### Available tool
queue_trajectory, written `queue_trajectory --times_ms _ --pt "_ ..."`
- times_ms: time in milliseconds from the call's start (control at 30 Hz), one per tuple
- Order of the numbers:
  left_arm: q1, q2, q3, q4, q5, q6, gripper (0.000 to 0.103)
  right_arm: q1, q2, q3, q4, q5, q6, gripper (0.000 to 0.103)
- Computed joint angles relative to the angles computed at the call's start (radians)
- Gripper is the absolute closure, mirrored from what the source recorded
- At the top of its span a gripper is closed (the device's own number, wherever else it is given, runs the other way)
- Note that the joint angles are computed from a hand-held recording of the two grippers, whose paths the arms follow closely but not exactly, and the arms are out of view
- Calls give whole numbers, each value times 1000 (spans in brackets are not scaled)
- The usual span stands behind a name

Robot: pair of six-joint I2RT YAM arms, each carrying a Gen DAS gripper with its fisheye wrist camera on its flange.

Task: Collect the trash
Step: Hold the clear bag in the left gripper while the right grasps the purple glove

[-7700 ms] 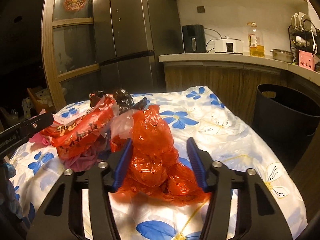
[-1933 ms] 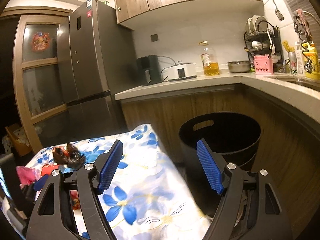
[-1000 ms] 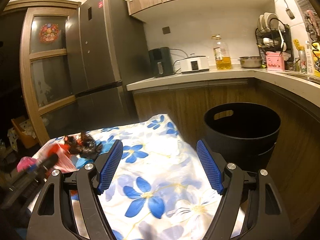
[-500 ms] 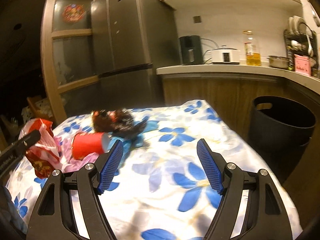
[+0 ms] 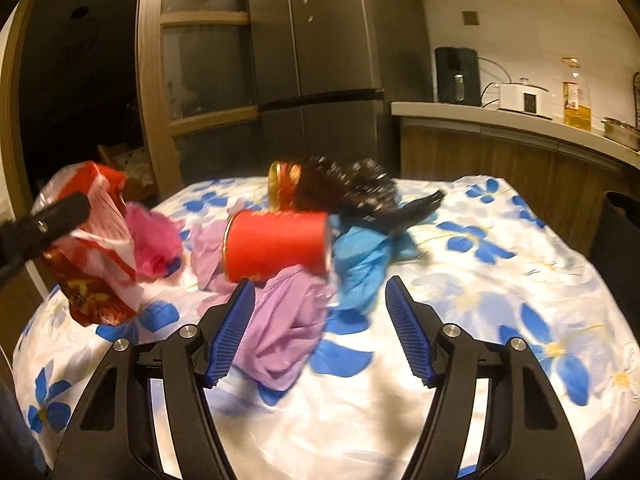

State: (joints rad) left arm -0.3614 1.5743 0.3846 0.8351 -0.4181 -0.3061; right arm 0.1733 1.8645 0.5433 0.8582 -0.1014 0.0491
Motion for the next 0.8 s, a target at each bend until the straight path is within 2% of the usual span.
queue_trajectory --times_ms 133,300,500,567,667,800 --pt "18 -2 -11 4 16 -6 81 28 32 35 -32 20 2 40" --pt "24 13 -20 20 24 -1 81 35 55 60 -64 18 -5 49" --pt "24 13 -24 19 26 -6 81 36 71 80 -88 -15 -4 72" --pt "22 12 -24 17 22 -5 81 29 73 85 -95 -37 -2 84" --pt "21 12 -25 16 23 -5 81 15 73 86 -95 -75 3 94" --pt "8 12 -24 12 11 0 81 -3 49 61 -77 -108 8 99"
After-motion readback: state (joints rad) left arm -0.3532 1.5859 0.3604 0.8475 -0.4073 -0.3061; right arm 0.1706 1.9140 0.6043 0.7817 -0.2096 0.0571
